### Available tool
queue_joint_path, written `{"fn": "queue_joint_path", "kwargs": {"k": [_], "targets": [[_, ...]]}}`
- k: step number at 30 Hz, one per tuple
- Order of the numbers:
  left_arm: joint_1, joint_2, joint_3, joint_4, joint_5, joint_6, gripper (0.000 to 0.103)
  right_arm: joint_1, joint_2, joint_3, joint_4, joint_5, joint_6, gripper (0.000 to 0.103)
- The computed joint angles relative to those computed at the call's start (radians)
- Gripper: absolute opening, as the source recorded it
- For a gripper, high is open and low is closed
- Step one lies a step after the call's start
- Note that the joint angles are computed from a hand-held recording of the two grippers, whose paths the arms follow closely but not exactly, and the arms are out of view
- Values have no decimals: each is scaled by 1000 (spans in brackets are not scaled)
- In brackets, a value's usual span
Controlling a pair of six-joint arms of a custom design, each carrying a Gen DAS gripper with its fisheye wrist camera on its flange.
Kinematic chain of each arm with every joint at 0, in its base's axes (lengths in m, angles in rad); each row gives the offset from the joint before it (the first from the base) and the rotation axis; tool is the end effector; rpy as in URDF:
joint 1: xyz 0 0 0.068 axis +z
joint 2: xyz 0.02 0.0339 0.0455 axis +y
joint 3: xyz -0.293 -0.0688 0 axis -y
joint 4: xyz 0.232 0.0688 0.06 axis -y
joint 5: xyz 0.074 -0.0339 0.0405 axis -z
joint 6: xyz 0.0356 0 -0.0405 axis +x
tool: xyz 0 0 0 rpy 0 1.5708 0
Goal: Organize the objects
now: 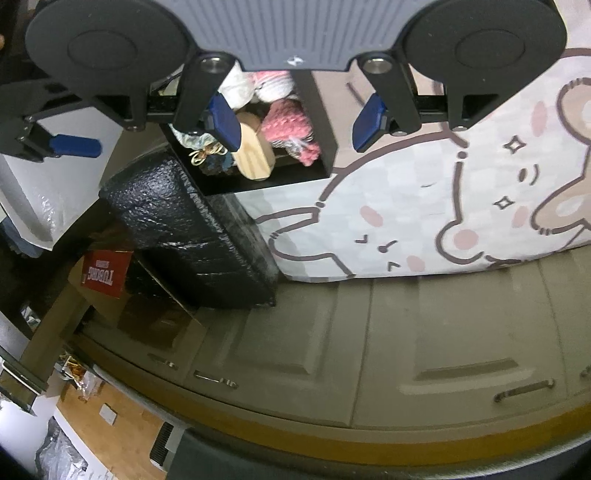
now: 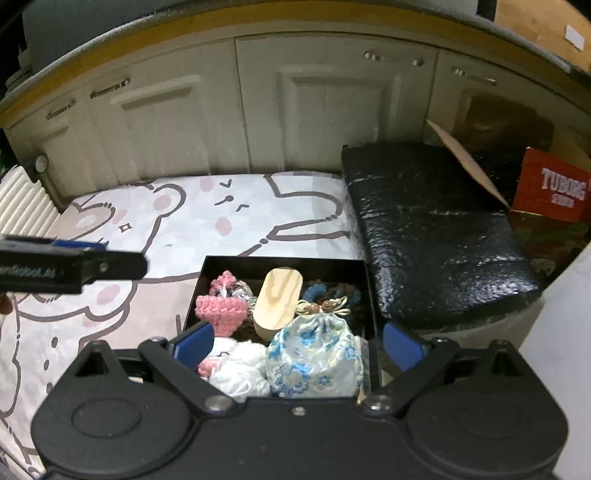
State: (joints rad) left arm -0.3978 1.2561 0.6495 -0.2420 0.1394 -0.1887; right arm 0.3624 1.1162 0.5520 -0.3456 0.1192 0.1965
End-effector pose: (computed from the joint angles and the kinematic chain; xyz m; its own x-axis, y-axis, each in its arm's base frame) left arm 0.2068 -0.0922 0.2272 -0.7673 0.1209 -0.6297 0.3302 0.9163 -0.2264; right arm 0.1760 0.0622 0.2171 -0.7793 -0.0882 -0.6204 -0.1342 0.9906 0.0278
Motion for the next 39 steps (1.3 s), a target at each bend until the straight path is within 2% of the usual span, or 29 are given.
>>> {"fn": "queue_joint_path", "kwargs": {"k": [4,12,18,24,28,31,35,39], "targets": [[18,-72,1,-68,-25,18,69,53,-27,31,-81,79,66,99],[51,-204,11,-207,-40,65,86,149,-112,63,-186,147,176,100],[106,-300,17,-307,-2,92,98,270,-152,127,-310,254,264,100],[91,-407,17,-407,-4,92,99,384,-200,173,-450,341,369,100],[32,-461,25,-467,-74,64,99,525,-198,205,-558,438,470,100],[5,-501,27,-509,-105,46,99,603,-207,220,-609,469,550,100],[-57,-538,27,-559,-182,12,99,723,-170,260,-722,546,715,100],[-27,-567,25,-591,-143,17,99,786,-150,279,-794,544,832,100]]}}
